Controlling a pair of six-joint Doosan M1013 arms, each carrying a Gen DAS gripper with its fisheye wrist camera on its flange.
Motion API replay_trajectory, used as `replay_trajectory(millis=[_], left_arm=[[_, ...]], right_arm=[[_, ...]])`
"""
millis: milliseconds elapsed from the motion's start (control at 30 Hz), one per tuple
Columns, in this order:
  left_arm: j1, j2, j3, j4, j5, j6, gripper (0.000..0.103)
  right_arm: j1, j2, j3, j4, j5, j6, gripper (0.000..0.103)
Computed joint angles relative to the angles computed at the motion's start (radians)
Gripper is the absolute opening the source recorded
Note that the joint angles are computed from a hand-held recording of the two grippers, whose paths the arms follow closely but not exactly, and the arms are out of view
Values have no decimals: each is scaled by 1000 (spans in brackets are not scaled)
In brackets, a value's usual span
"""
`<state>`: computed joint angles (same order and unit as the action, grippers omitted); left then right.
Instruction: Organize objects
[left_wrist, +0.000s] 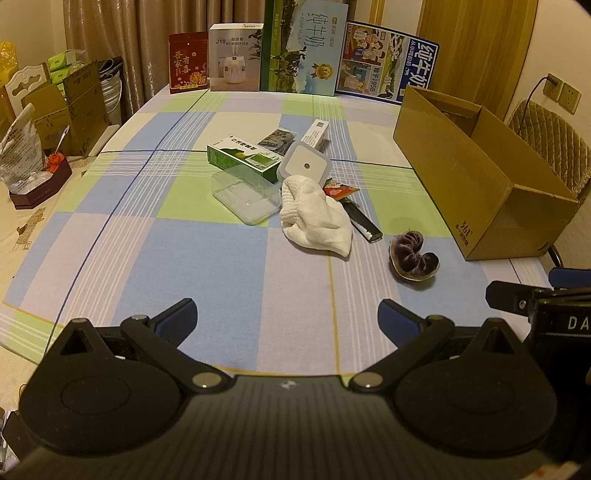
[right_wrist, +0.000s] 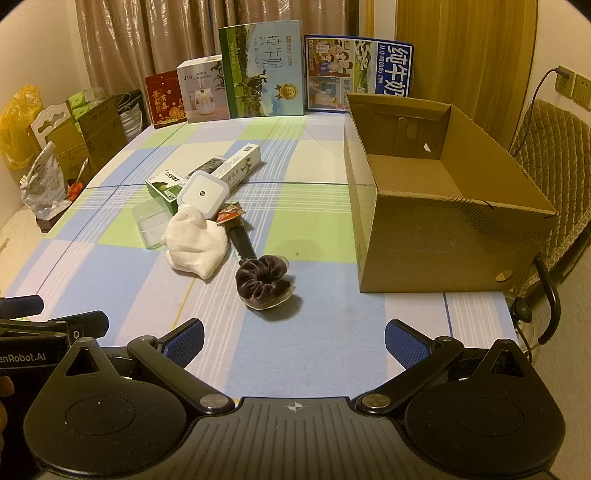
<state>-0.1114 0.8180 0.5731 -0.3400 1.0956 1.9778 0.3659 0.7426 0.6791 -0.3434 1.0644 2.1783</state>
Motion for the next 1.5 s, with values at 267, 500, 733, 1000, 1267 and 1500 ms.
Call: replay_trajectory(millis=[267, 500, 733, 1000, 1267, 1500], left_arm=[[0, 0, 0, 0, 0, -1, 102], [-1, 0, 1, 1, -1, -2, 102], [-1, -2, 4, 3, -2, -3, 102], [-3, -6, 11, 19, -14, -29, 102], [-3, -5, 10, 19, -13, -30, 102], [-2, -5, 9, 19, -11, -30, 102]], right_arm=[[1, 1, -2, -1, 2, -1, 101], [1, 1, -2, -1, 2, -2, 101], [1, 1, -3, -2, 3, -2, 101], [1, 1, -3, -1, 3, -3, 101], [1, 2, -4, -2, 3, -3, 101], [0, 1, -3, -1, 3, -5, 101]])
